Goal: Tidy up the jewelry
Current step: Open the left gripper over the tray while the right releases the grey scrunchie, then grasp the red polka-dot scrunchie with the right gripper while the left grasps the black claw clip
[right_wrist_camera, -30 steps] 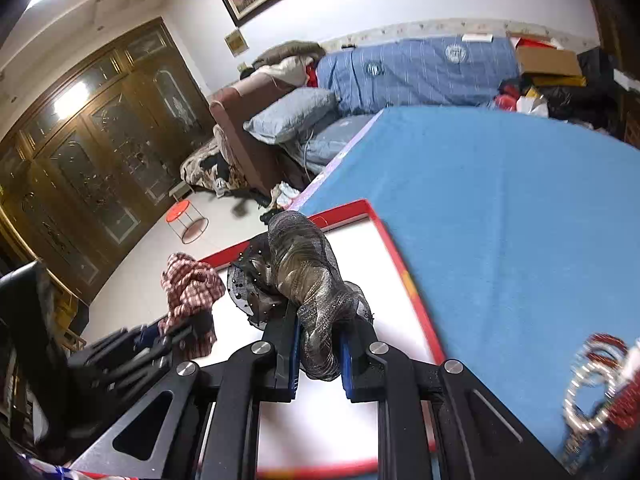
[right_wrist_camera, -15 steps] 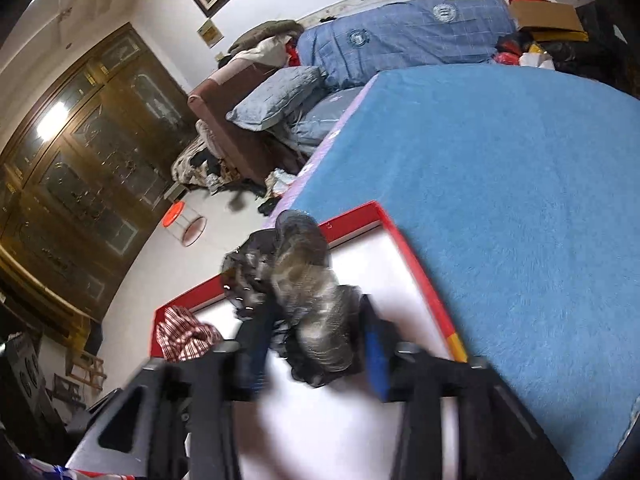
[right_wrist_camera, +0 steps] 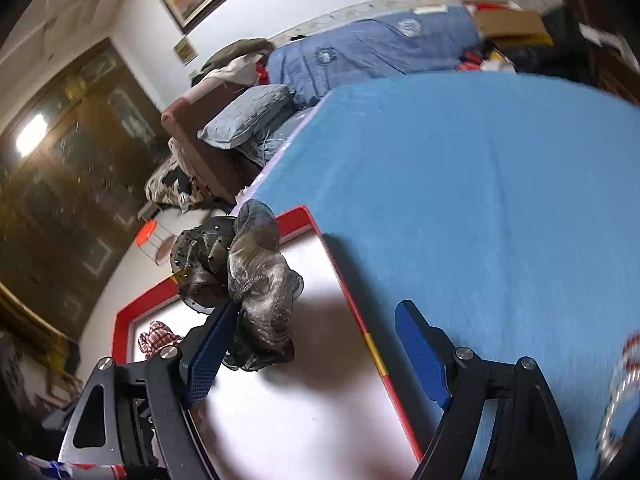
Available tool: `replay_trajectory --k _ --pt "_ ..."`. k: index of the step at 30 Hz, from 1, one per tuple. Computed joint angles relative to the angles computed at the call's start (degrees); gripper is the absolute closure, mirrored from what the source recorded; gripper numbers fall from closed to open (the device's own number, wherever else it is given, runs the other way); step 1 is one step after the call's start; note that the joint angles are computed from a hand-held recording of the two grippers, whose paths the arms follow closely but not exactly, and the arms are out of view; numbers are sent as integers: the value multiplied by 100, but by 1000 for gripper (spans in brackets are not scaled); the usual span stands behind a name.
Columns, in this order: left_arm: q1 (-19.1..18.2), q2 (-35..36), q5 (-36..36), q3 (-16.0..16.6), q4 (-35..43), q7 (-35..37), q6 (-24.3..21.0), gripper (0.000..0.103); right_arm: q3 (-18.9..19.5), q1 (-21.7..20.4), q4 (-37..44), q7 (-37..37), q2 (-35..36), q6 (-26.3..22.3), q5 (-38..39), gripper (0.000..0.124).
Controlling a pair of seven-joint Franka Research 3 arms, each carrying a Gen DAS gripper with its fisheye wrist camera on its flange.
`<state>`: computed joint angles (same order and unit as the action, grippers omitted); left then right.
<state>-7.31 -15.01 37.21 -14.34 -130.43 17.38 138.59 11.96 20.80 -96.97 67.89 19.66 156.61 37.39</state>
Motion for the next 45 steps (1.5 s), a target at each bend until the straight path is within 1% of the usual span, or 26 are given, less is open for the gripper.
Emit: replay_trajectory --k 3,6,8,10,12,14,15,18,22,26,27,28,30,31,32,34,36,38,40,42,43,44,45 --pt "-50 -184 35 -62 -141 -23 -46 59 79 -130 -433 -215 -318 -16 326 38" --pt "-61 -401 227 -176 -282 -160 -15 57 85 -146 -794 -444 -613 34 644 38" --pt "-46 -552 460 -327 -306 -373 -120 54 123 -176 -1101 -838 -889 189 1061 38" --pt "-76 -718 620 -440 -347 -596 -128 50 90 -142 -1452 -1205 -1244 361 1391 38" --pt "-103 -808 763 -549 -319 -771 -164 49 22 -114 -1685 -1668 -1512 378 1874 38" --pt "-161 -876 860 -646 -292 -895 -215 47 -109 -78 -1994 -2157 -1881 271 2398 38" --pt "-196 -870 901 -692 -252 -950 -213 46 -196 -36 -2155 -2264 -2044 258 2482 38" --pt "-351 -726 944 -779 -127 -1082 -6 45 -518 43 -2560 -2844 -2562 -33 3014 38" --pt "-572 -279 938 -840 198 -1039 277 45 -908 67 -3146 -3462 -3232 -109 3349 38" --pt "-832 360 1113 -923 759 -917 197 45 -1327 -120 -3519 -3755 -3649 -154 3503 38" --pt "-921 542 1139 -913 924 -841 199 45 -1415 -191 -3562 -3803 -3699 -115 3541 38" --pt "-1005 709 1172 -892 1073 -796 192 45 -1486 -287 -3588 -3852 -3720 54 3581 38" --pt "-1201 1012 1210 -852 1352 -707 153 44 -1475 -433 -3547 -3718 -3625 486 3482 38" --pt "-1285 1102 1209 -804 1421 -673 162 44 -1425 -576 -3518 -3398 -3509 730 3133 38" --pt "-1365 1224 1198 -763 1520 -622 175 44 -1436 -627 -3490 -3238 -3442 793 2939 38" --pt "-1523 1428 1161 -691 1662 -559 231 44 -1521 -682 -3393 -3126 -3238 771 2711 39" --pt "-1630 1561 1016 -600 1737 -418 354 44 -1527 -700 -3380 -3048 -3170 682 2522 39" --pt "-1712 1638 879 -533 1778 -295 417 44 -1544 -640 -3365 -3216 -3087 606 2642 39" --pt "-1776 1749 826 -481 1861 -243 463 43 -1484 -609 -3270 -3391 -2920 637 2663 39" --pt "-1820 1798 799 -430 1891 -242 522 37 -1340 -678 -3244 -3147 -2743 756 2174 39" --pt "-1834 1810 793 -407 1891 -242 572 36 -1277 -719 -3245 -2922 -2677 711 1825 43" --pt "-1845 1839 762 -391 1916 -213 598 35 -1316 -719 -3227 -3058 -2607 650 1864 66" --pt "-1861 1906 693 -384 1984 -142 600 35 -1296 -746 -3226 -3003 -2574 613 1717 106"
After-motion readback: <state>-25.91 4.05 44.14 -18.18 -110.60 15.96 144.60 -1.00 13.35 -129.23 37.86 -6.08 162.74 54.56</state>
